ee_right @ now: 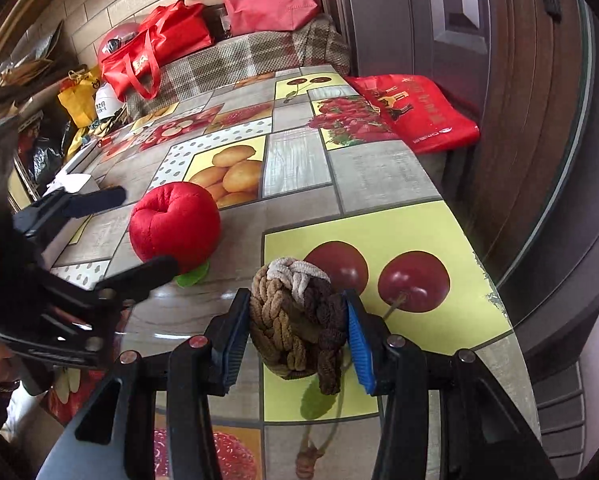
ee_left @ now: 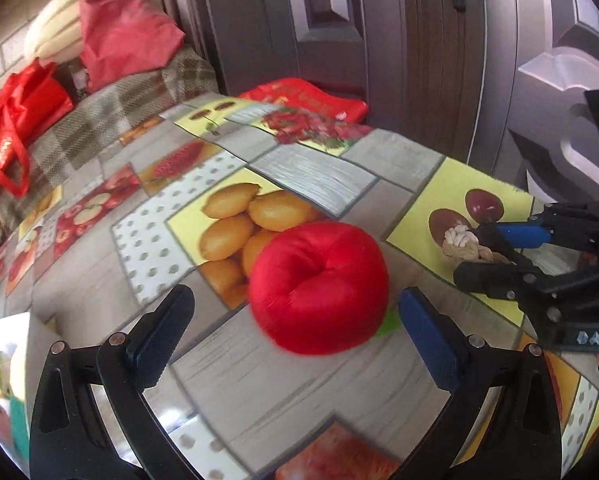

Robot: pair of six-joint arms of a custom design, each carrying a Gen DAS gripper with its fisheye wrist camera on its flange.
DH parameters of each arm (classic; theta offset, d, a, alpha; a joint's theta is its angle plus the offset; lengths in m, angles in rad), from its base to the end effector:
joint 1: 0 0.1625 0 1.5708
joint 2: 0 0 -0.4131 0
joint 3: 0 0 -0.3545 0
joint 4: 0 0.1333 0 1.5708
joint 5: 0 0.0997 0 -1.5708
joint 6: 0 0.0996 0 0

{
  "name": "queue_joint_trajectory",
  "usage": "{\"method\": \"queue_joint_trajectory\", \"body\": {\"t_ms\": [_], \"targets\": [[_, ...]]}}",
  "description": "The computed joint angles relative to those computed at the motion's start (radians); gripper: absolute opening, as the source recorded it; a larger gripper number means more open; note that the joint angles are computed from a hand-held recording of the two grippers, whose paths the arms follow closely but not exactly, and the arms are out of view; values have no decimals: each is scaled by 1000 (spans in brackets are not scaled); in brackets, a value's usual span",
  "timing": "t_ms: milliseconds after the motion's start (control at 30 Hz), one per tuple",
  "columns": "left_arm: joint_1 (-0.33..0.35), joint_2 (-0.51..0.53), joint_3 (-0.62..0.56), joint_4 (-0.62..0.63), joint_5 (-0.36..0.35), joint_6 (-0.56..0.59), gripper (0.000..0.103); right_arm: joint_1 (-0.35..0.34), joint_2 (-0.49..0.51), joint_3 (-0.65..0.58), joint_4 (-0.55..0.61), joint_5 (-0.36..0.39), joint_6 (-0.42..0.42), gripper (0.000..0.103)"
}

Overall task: Organize soft objects
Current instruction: 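Grasp the red plush apple with left tool while right tool grasps braided rope knot, then carry the red apple and rope knot over the white box with both tools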

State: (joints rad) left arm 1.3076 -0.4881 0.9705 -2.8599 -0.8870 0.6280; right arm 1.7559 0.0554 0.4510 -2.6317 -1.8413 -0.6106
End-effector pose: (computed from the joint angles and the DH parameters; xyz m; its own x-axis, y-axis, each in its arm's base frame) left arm -0.0196 -0.8270 0.2103 -0.5959 0.1993 -0.7779 0.6551 0.6809 -0.3275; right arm 0.2627 -0.8235 -0.0614 -0.7075 -0.5111 0.4880 -0.6861 0.6622 -0.3011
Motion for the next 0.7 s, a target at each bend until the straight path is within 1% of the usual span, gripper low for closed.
{"method": "queue_joint_trajectory", "body": {"t_ms": [67,100,167,200,233,333,467,533,633,667,700], "targets": [[0,25,-49,84,21,-16,102,1,-6,14,-12,-2,-2,45],[-2,31,-56,89,31,-10,102,2,-8,22,-19,-3,-4,46],[-5,15,-6,-6,14,25,86,2,-12,33,-29,-4,-5,46],[-7,6,25,-70,6,41,64,2,-13,34,-29,-4,-3,46],[-8,1,47,-124,5,52,63,2,-13,34,-32,-5,-1,45],[-4,-35,118,-218,-51,66,63,3,-9,29,-47,-16,9,45],[-6,-92,236,-338,-86,83,63,4,-7,32,-77,-35,21,46],[-8,-130,311,-398,-98,87,63,7,0,25,-99,-57,19,46],[-10,-187,433,-530,-122,107,63,20,5,53,-205,-97,-18,45],[-10,-201,464,-576,-125,112,63,24,-3,87,-264,-92,-36,46],[-9,-216,493,-616,-128,112,63,22,-17,122,-304,-60,-39,46]]}}
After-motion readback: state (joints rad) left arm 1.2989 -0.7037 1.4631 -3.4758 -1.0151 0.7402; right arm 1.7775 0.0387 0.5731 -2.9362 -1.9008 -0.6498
